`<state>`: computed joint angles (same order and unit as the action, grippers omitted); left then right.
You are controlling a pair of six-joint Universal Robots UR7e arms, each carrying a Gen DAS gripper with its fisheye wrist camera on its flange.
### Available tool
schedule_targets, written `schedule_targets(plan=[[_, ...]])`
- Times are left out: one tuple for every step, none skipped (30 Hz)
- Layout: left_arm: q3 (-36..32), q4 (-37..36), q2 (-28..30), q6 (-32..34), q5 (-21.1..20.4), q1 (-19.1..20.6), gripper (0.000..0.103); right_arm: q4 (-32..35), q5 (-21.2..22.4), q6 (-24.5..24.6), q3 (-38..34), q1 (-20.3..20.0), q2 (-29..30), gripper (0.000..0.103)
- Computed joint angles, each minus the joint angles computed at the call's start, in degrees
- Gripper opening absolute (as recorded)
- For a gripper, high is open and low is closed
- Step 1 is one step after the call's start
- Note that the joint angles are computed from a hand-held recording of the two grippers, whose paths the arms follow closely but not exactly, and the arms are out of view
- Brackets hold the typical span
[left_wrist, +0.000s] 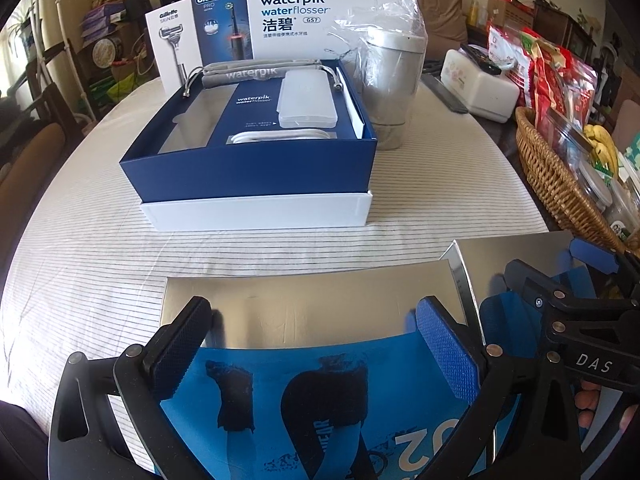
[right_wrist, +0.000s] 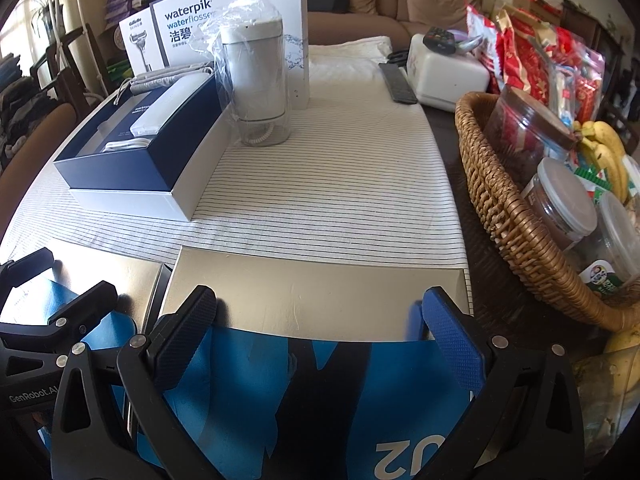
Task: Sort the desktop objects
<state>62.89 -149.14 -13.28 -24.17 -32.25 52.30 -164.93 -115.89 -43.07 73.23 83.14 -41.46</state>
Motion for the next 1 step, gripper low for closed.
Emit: schedule_targets(plan=[[0.0, 0.0, 0.0, 0.0, 0.0, 0.0, 0.103, 0.0, 0.0, 0.0, 0.0, 0.0, 0.0, 0.103]])
